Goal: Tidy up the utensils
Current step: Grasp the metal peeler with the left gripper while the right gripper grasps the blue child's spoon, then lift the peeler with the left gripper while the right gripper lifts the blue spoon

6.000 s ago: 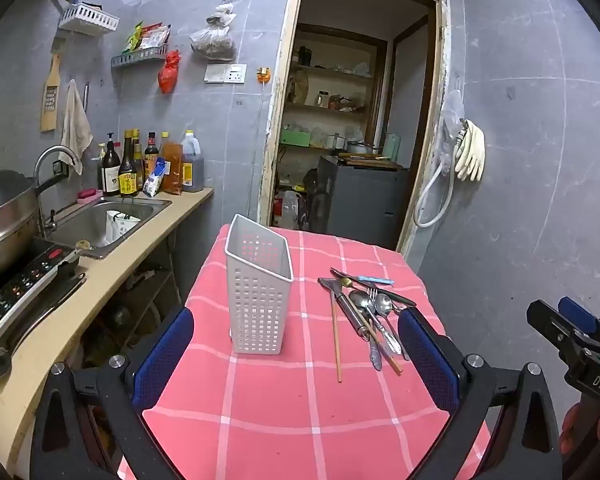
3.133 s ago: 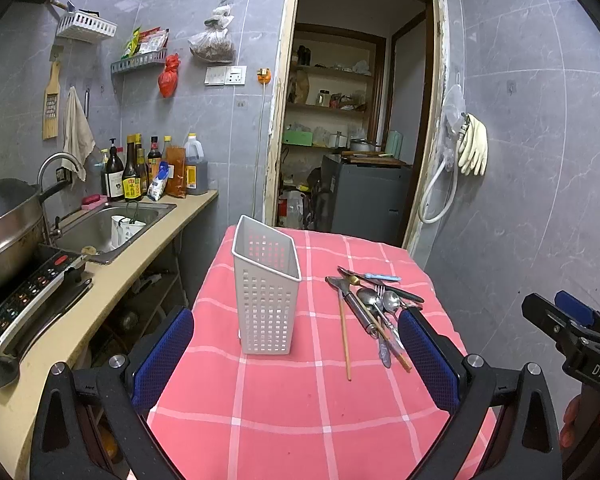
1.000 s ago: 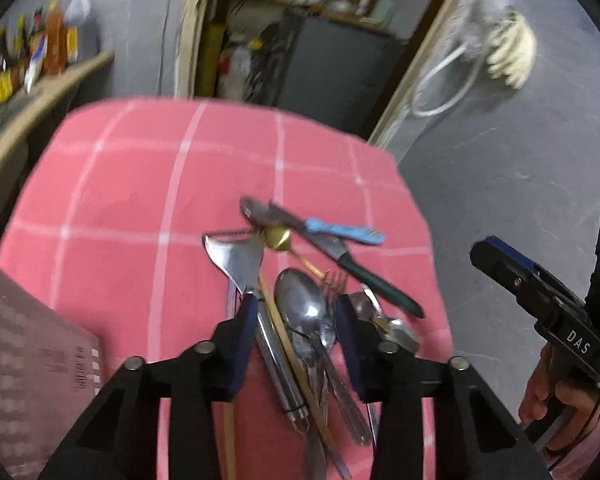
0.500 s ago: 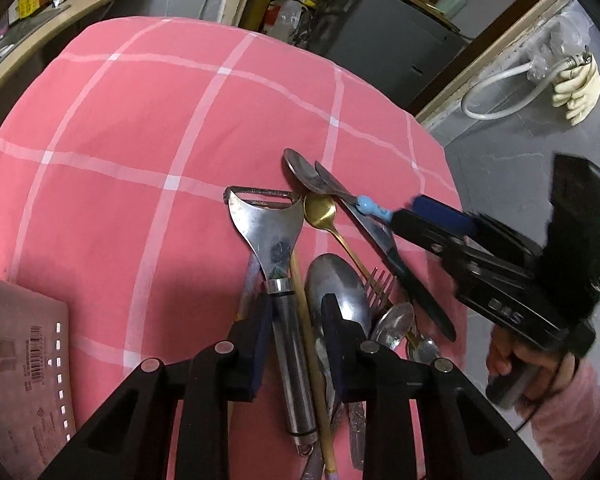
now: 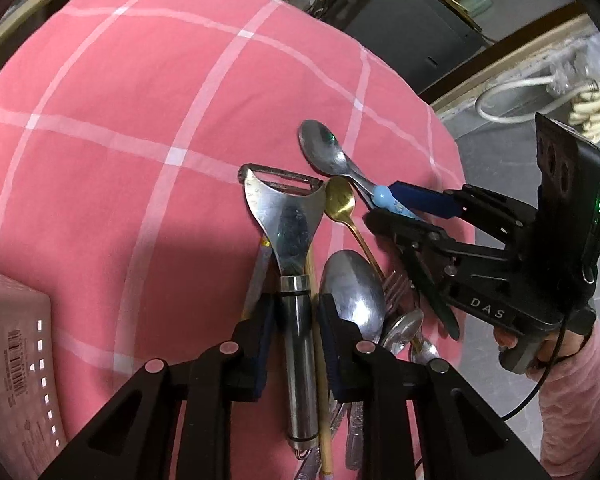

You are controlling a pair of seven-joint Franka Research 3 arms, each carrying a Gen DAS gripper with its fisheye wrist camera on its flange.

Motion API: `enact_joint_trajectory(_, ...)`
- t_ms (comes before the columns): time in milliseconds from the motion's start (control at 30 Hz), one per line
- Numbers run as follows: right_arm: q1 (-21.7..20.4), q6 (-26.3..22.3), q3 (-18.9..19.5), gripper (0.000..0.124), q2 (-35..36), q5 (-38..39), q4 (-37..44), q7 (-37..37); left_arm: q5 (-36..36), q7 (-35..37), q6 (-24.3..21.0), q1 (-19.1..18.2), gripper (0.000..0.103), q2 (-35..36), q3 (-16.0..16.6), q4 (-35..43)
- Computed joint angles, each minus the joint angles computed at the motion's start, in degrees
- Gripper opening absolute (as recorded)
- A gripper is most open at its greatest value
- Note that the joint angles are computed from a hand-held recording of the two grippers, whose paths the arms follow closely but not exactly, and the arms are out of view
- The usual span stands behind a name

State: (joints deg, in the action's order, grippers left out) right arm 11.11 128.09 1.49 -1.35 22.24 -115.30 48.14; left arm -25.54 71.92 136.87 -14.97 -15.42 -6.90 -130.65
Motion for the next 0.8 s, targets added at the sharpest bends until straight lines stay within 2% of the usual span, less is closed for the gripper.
enact_joint_trajectory(133, -0.09, -3.29, -0.04, 0.019, -0.53, -1.88, 1.02, 2.55, -0.48, -0.24, -1.66, 0.12, 0.018, 0.42, 0.05, 0.89)
enact_joint_trajectory(333, -1.24, -7.89, -1.32, 0.019, -4.11, 4.13, -1.73, 5.57, -1.34, 0.27, -4.93, 0.12, 0.017, -0.43, 0.3, 1.21)
enact_joint_trajectory(633, -1.21, -4.58, -1.57, 0.02, -8.32, 7.1, -7.4, 8.69, -3.95, 2.87, -5.48, 0.6, 0.017, -3.45, 1.5, -1.63)
enact_joint_trajectory(800, -1.51, -4.86, -2.27, 0.02, -5.94, 10.88, -6.59, 9.34, -4.57, 3.1, -5.05, 0.55, 0.017, -2.95, 1.77, -1.39)
